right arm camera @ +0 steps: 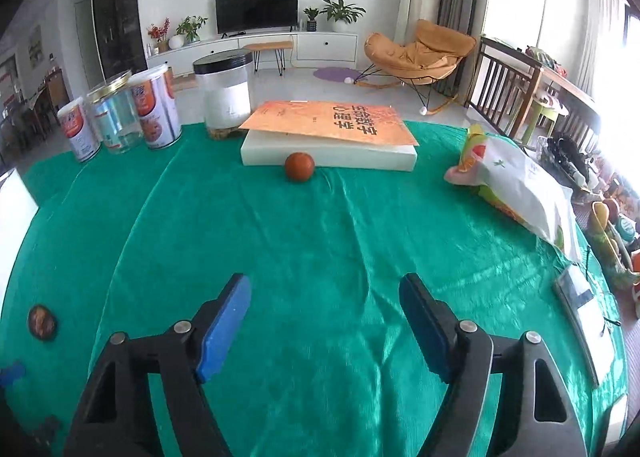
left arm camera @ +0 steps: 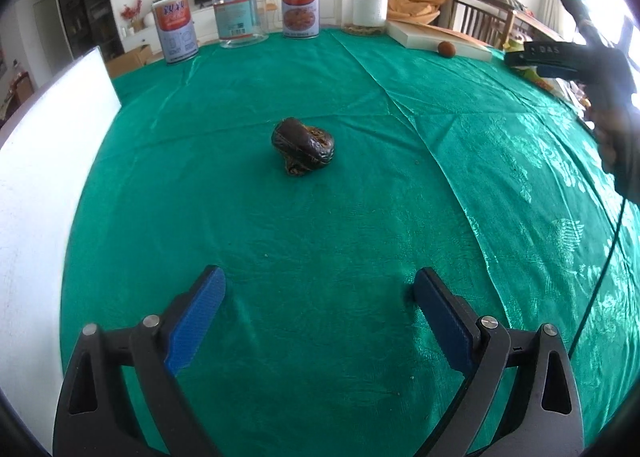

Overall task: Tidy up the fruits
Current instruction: 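Grasp the small dark orange tangerine with the right tool, then lower the tangerine onto the table and open the right tool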

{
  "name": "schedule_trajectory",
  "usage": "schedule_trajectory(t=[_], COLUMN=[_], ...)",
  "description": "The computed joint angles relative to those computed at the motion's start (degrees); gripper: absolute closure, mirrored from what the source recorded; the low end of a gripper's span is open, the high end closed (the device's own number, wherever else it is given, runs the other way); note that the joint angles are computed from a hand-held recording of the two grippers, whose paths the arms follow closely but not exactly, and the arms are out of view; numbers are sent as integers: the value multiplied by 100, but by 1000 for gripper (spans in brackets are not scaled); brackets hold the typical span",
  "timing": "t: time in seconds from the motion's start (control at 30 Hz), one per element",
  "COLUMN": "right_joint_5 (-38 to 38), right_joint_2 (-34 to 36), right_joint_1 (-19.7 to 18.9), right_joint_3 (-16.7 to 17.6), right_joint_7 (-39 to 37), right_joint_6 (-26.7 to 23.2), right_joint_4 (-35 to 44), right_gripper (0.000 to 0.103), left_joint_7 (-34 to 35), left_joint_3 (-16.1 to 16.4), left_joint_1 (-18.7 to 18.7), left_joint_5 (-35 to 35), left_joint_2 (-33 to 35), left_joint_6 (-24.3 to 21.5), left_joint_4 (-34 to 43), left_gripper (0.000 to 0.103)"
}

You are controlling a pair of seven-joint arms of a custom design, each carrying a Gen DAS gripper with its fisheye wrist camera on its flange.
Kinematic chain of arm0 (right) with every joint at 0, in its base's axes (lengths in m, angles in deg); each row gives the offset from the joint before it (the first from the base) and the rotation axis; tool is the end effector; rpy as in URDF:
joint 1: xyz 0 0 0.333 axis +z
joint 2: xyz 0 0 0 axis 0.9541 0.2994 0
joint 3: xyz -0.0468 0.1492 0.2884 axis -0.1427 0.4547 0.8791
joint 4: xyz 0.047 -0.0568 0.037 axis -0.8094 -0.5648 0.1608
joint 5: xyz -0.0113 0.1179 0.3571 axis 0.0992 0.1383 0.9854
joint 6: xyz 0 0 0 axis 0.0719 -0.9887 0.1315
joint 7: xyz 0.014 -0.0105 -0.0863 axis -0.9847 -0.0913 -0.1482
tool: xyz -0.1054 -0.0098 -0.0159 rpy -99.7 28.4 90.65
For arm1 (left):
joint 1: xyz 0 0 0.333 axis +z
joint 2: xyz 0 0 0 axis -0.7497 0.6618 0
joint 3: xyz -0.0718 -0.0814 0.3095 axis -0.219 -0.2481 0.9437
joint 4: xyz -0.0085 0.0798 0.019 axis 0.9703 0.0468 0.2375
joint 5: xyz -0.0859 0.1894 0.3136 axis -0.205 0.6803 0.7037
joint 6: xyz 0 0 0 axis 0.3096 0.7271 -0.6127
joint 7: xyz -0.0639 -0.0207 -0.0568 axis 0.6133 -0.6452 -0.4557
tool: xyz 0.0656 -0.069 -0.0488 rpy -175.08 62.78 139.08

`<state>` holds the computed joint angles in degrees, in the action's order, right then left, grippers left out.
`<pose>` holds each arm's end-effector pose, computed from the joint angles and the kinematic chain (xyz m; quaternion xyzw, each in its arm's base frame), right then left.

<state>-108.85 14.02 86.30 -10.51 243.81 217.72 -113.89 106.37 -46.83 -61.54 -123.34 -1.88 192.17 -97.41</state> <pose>0.4287 0.1886 0.4641 -0.4964 0.7904 -0.3025 0.1933 0.3984 -0.0588 0.4178 -0.4633 0.8290 -0.2737 0.1523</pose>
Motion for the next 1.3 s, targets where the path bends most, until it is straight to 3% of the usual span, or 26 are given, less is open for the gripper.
schedule_trajectory(t=[0.17, 0.37, 0.5, 0.57, 0.63, 0.73, 0.8, 0.9, 0.97, 1.13, 1.2, 1.3], right_joint_5=[-362, -370, 236, 109, 288, 226, 258, 241, 570, 1798, 1864, 1760], right_joint_2=[860, 1670, 2093, 2191, 2249, 1989, 1587, 729, 91, -766, -721, -606], right_joint_1=[-279, -267, -218, -137, -94, 1, -4, 20, 194, 1026, 1205, 1397], right_joint_3=[-343, -665, -813, -894, -900, -924, -884, -619, -294, 665, 988, 1209], right_joint_7=[46, -324, -784, -824, -1194, -1077, -743, -215, -181, -72, 190, 702], right_joint_6=[866, 1057, 950, 947, 850, 907, 1306, 1820, 1762, 499, -30, -408], right_joint_4=[507, 1263, 1630, 1755, 1856, 1606, 1136, 208, -417, -999, -863, -777], right_gripper=[41, 41, 42, 48, 73, 73, 73, 73, 73, 73, 72, 71], left_joint_7=[-4, -16, -53, -66, -64, -69, -71, -66, -67, -67, -68, -68], left_joint_3=[3, -2, -6, -7, 0, 2, 7, 12, 12, 12, 12, 13], left_joint_1=[-4, -1, 9, 11, 2, -3, -8, -9, -10, -12, -13, -14], left_joint_5=[3, 5, 26, 36, 33, 39, 36, 35, 36, 36, 36, 36], left_joint_2=[2, 6, 8, 16, 11, 12, 14, 10, 10, 11, 12, 12], left_joint_6=[4, 13, 33, 42, 48, 54, 53, 52, 52, 58, 60, 60], left_joint_4=[0, 2, 0, 3, -5, -7, -6, -10, -10, -10, -11, -11], left_gripper=[6, 6, 6, 6, 6, 6, 6, 6, 6, 6, 6, 6])
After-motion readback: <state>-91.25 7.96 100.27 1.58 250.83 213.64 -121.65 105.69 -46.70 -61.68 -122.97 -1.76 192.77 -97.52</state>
